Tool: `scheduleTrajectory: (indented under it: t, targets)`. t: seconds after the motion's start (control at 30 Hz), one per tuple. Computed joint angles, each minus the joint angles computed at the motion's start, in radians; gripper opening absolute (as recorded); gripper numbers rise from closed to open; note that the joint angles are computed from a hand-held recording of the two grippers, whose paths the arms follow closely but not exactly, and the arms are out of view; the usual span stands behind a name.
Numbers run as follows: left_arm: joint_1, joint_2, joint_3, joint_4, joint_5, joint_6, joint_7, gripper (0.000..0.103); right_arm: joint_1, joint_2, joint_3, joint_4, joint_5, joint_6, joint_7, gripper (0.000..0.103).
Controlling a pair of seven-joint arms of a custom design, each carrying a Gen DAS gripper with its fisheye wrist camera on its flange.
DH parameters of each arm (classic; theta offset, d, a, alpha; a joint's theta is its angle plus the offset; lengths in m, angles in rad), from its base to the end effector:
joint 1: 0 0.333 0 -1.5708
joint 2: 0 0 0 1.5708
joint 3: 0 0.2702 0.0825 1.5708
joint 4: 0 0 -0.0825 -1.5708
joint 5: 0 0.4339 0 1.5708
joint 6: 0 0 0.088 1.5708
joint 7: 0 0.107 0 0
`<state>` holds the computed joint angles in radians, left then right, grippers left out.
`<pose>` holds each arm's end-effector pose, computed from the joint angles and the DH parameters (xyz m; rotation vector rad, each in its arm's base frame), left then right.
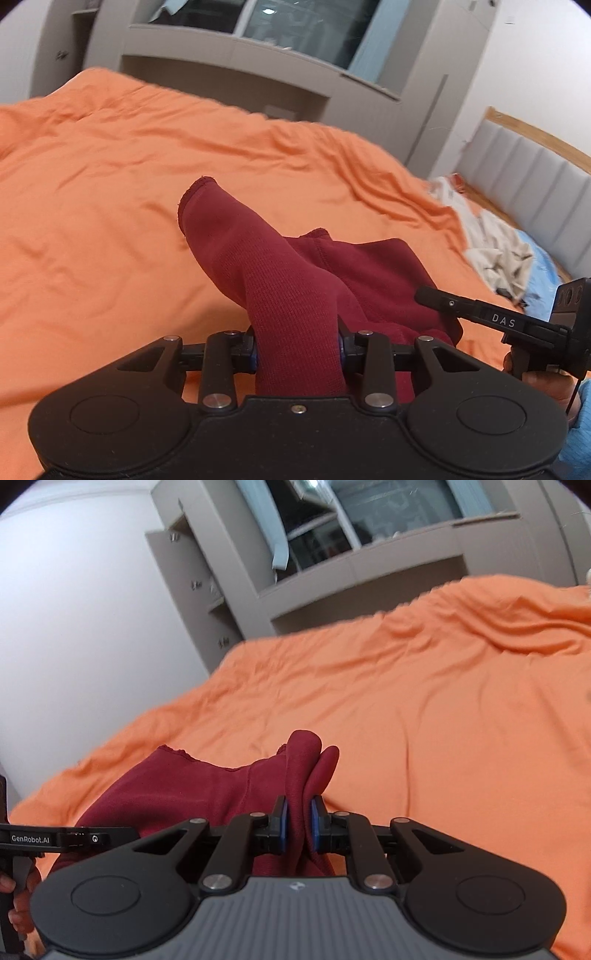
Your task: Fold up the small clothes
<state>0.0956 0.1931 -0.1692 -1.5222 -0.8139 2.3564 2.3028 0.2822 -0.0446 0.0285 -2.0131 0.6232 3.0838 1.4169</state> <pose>0.7067 -0.0519 0.5746 -1.4594 2.1743 -1.3534 0.6155 0.1478 0.5325 -1.3459 1.5422 -0.4675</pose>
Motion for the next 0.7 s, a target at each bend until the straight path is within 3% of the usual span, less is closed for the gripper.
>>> scheduleTrajectory:
  t: [0.13,0.23,0.37,0.47,0.5,0.53,0.6,0.7]
  targets:
    - [-0.003,0.051,0.018,0.033,0.120,-0.043,-0.079,0.040,-0.042,0.024,0.012,-0.016,-0.291,-0.041,0.255,0.015]
    - [-0.004,0.078,0.017,0.037,0.199,-0.042,-0.105,0.045,-0.045,0.017,0.011,-0.035,-0.293,-0.055,0.276,0.016]
    - [0.022,0.087,0.000,0.028,0.175,-0.031,-0.083,0.053,-0.056,-0.006,0.014,-0.061,-0.380,-0.070,0.363,0.024]
    - [0.015,0.065,0.004,-0.008,0.204,0.012,-0.102,0.070,-0.086,-0.030,0.029,-0.082,-0.557,-0.071,0.523,0.038]
    - [0.012,0.052,0.007,-0.025,0.216,0.029,-0.116,0.077,-0.093,-0.040,0.033,-0.091,-0.598,-0.065,0.559,0.048]
    - [0.009,0.044,0.009,-0.035,0.224,0.041,-0.131,0.080,-0.099,-0.049,0.036,-0.096,-0.634,-0.060,0.590,0.060]
    - [0.009,0.028,0.011,-0.055,0.219,0.059,-0.153,0.085,-0.122,-0.077,0.057,-0.120,-0.733,-0.040,0.675,0.072]
    - [0.008,-0.016,0.016,-0.113,0.199,0.095,-0.196,0.093,-0.130,-0.120,0.079,-0.155,-0.807,-0.006,0.708,0.083]
